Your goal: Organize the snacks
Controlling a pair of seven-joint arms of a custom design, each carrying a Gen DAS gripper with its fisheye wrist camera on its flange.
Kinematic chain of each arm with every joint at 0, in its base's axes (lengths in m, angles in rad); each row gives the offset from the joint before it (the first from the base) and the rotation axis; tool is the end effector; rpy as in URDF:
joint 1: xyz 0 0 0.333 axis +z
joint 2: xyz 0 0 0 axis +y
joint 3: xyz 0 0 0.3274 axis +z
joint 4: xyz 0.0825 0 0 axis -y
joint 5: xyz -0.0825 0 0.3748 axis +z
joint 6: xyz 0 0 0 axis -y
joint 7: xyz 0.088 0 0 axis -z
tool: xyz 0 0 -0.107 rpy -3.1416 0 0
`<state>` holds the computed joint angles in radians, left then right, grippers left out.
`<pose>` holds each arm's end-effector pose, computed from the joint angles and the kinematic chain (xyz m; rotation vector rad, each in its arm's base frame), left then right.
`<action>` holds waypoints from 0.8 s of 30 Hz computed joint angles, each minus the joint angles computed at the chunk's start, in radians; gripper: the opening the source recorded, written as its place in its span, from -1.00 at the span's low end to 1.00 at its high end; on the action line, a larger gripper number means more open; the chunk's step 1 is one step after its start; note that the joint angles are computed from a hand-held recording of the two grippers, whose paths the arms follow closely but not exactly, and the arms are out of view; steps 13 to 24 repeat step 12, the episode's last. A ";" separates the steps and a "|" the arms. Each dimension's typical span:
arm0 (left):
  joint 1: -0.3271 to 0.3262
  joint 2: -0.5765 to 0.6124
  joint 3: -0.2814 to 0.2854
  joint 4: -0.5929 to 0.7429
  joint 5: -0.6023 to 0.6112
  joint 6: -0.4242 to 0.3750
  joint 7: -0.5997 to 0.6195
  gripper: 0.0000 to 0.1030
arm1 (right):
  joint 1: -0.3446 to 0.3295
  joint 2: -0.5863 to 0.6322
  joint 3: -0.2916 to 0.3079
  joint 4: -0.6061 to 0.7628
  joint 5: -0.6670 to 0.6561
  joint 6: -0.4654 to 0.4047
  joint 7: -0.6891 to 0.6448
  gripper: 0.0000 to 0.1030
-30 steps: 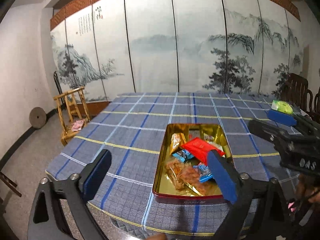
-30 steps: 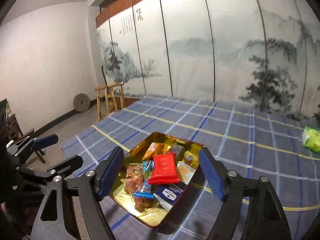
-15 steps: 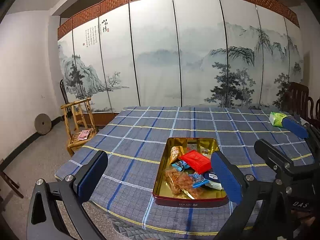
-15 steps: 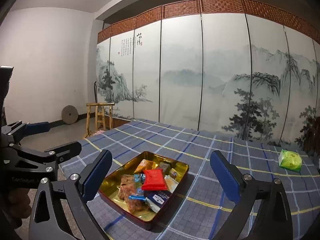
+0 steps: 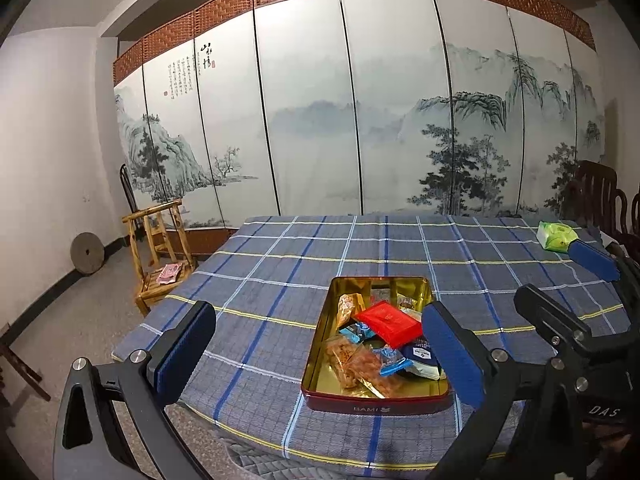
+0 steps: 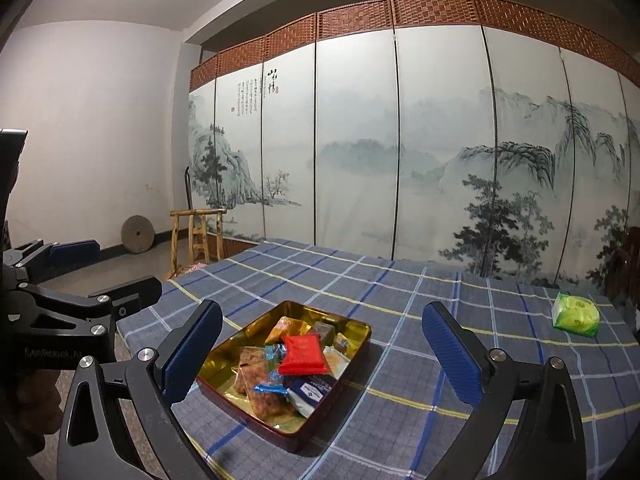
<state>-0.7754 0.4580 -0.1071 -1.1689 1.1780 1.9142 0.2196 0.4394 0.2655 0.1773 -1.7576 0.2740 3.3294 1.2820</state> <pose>0.5202 -0.4956 0.6159 -1.6229 1.2928 -0.7001 0.5660 0.3462 0.5921 -1.6574 0.9212 -0.6828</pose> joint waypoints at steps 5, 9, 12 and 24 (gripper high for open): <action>0.004 0.037 0.008 0.046 -0.020 0.010 0.022 0.99 | -0.112 0.014 0.095 0.005 0.016 -0.056 0.011 0.96; -0.011 0.094 0.030 0.129 -0.036 -0.018 0.071 0.99 | -0.047 0.048 -0.050 0.033 0.007 -0.155 0.048 0.96; -0.014 0.143 0.041 0.207 -0.087 -0.032 0.130 0.99 | 0.024 0.094 -0.219 0.072 -0.067 -0.246 0.141 0.96; -0.014 0.143 0.041 0.207 -0.087 -0.032 0.130 0.99 | 0.024 0.094 -0.219 0.072 -0.067 -0.246 0.141 0.96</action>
